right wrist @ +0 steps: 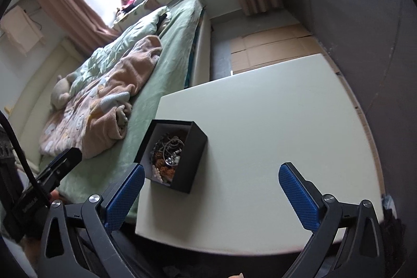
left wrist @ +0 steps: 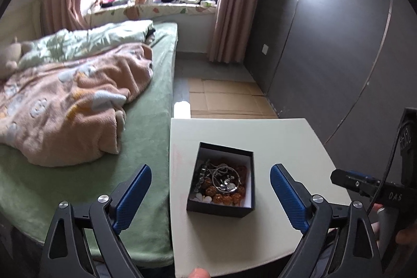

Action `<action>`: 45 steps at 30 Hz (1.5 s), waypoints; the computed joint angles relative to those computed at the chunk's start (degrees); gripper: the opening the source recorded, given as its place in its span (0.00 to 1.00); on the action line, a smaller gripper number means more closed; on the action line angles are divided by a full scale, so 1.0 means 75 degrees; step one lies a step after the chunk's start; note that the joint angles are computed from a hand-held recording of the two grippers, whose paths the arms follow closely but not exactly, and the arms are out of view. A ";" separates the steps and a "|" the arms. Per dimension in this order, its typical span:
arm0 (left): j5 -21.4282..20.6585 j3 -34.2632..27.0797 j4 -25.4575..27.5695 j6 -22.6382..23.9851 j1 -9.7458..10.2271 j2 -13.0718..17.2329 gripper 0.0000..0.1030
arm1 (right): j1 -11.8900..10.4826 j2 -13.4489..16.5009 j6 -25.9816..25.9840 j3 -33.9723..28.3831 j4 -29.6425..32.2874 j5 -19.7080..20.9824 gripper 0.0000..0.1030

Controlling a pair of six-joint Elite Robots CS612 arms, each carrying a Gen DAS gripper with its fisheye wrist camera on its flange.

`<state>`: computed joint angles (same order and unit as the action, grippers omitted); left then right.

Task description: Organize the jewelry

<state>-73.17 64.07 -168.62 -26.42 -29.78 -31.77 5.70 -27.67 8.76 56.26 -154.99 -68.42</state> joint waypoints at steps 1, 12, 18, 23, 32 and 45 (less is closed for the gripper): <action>-0.0004 0.0083 -0.0058 0.0064 -0.0032 -0.0049 0.90 | -0.0006 -0.0090 0.0026 0.0173 -0.0160 -0.0090 1.00; 0.0330 0.1005 -0.0855 0.0408 -0.0381 -0.0582 0.95 | -0.0007 -0.0864 -0.0122 0.1460 -0.0904 -0.0717 1.00; 0.0411 0.1323 -0.1100 0.0361 -0.0464 -0.0793 0.97 | 0.0019 -0.1179 -0.0136 0.1998 -0.1479 -0.0883 1.00; 0.0445 0.1611 -0.1294 0.0572 -0.0539 -0.0994 0.97 | 0.0005 -0.1478 -0.0224 0.2470 -0.1925 -0.0918 1.00; 0.0549 0.2155 -0.1821 0.0630 -0.0632 -0.1314 1.00 | 0.0018 -0.1798 -0.0227 0.2973 -0.2313 -0.1000 1.00; 0.0600 0.2605 -0.2260 0.0592 -0.0668 -0.1558 1.00 | 0.0118 -0.2038 -0.0590 0.3282 -0.2527 -0.1057 1.00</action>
